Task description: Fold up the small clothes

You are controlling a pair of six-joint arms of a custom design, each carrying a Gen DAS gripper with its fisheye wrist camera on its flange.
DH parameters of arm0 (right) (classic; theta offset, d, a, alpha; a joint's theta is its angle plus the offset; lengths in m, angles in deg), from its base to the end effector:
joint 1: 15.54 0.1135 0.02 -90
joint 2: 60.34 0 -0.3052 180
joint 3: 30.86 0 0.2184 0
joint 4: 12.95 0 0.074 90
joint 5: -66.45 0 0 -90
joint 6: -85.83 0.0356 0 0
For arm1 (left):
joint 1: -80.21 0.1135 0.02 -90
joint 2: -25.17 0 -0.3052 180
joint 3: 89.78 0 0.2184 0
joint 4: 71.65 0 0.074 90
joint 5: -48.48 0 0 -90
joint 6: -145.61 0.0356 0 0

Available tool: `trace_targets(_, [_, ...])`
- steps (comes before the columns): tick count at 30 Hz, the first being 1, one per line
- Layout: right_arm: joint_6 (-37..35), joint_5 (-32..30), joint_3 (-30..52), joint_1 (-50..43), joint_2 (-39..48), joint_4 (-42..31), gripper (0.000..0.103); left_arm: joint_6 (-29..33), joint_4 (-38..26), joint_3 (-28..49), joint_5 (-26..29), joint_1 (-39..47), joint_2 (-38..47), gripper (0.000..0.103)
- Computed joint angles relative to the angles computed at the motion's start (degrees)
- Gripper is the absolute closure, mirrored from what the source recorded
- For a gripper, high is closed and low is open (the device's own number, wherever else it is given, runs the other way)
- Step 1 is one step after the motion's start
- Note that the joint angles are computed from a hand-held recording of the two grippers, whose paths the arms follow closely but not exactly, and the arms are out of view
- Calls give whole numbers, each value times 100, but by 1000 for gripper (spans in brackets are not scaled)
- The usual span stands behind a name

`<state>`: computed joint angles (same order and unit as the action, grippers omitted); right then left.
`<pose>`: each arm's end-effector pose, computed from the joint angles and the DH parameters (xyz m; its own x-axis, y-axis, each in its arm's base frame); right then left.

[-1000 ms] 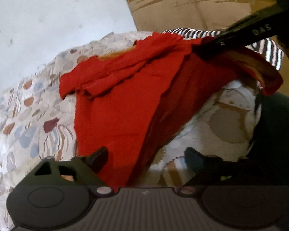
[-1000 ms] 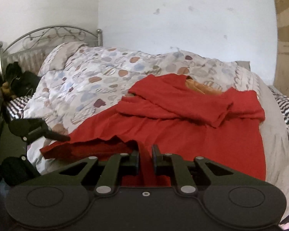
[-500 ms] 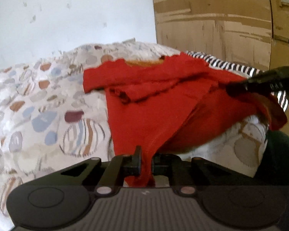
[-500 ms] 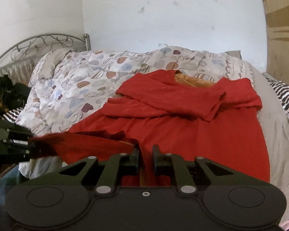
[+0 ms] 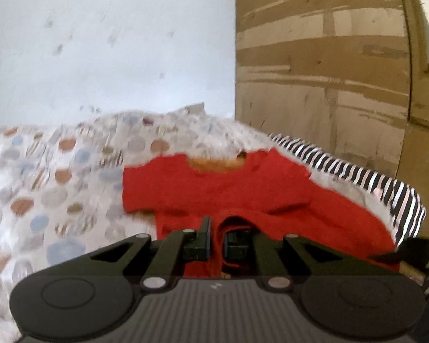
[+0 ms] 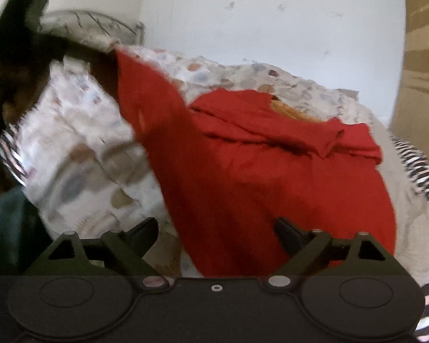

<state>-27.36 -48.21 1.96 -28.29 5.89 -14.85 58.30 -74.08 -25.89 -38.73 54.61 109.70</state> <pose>0.1653 -0.0222 0.2111 -0.4664 -0.2614 -0.8451 -0.3429 0.9341 -0.0997 0.2663 -0.1295 0.2974 -0.3308 0.2105 -0.9199 0.4880 0.8725 0.0241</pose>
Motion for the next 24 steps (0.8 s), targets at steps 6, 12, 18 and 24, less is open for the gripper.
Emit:
trace_targets(6, [1084,2411,-639,1191,256,1576,10,83,251,122,-449,-389,-293,96])
trace_targets(12, [325,2263,-1157,395,-416,1930,23,-95,716,-422,-665,-329,-764,96])
trace_targets(18, [-1095,1208,-1613,-614,-1307,2271,86,-361,1145,-1288,-943,-421,-1120,97])
trace_targets(24, [-1877,-487,-1064,-2114,-2401,684,93,-520,1485,-1983,-1433,-789,-1802,98])
